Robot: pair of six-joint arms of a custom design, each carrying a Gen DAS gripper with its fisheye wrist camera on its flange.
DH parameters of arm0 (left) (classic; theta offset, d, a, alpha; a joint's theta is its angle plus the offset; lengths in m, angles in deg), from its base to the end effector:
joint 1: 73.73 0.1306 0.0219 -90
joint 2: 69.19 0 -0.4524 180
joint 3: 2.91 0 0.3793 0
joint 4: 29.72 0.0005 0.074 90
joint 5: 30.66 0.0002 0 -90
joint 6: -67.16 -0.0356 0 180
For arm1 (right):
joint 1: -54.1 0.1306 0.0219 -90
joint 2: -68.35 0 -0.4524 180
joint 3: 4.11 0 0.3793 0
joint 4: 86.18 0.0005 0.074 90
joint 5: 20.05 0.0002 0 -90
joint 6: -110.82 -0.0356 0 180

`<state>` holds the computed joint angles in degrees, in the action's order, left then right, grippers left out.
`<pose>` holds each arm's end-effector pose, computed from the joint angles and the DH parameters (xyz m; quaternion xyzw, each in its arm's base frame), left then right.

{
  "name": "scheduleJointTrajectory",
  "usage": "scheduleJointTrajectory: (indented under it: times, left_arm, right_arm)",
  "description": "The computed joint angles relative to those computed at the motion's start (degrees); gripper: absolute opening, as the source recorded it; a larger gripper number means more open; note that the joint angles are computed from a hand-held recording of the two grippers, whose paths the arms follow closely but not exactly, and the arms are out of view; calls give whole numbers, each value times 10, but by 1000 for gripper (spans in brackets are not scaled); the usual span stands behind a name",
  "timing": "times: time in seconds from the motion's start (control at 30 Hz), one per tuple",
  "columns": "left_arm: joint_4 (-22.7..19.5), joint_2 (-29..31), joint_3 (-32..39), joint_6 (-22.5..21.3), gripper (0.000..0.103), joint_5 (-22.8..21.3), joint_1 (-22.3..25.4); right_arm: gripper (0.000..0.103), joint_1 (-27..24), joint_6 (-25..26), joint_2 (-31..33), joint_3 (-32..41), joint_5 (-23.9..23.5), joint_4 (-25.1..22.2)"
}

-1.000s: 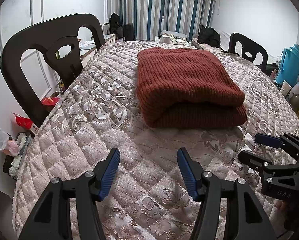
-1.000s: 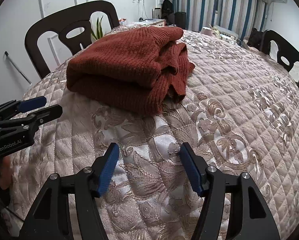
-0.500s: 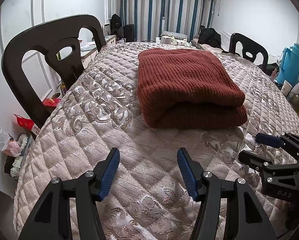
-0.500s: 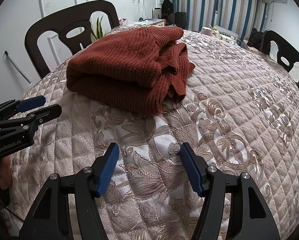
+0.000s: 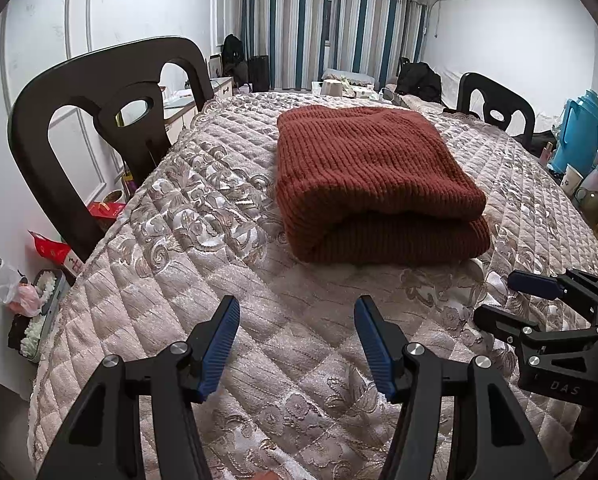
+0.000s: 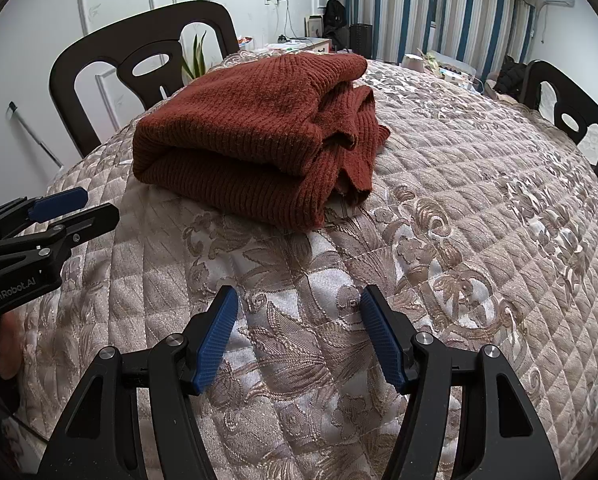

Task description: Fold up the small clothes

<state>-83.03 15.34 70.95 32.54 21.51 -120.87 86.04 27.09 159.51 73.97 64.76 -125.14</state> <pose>0.2851 -0.2759 0.4189 -0.1390 0.9141 0.0315 0.3796 0.3954 0.2497 0.4106 -0.3231 0.8878 0.1139 0.3073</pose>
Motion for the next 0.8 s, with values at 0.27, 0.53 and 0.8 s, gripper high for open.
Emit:
scheduleJointTrajectory:
  times: [0.27,0.53,0.8]
  left_arm:
    - [2,-1,-1,0,62,1,0]
    - [3,3,1,-6,65,9,3]
    - [-1,5,3,-2,65,3,1]
  right_arm:
    - [64,0,0,0,0,0,0]
    - [64,0,0,0,0,0,0]
    - [64,0,0,0,0,0,0]
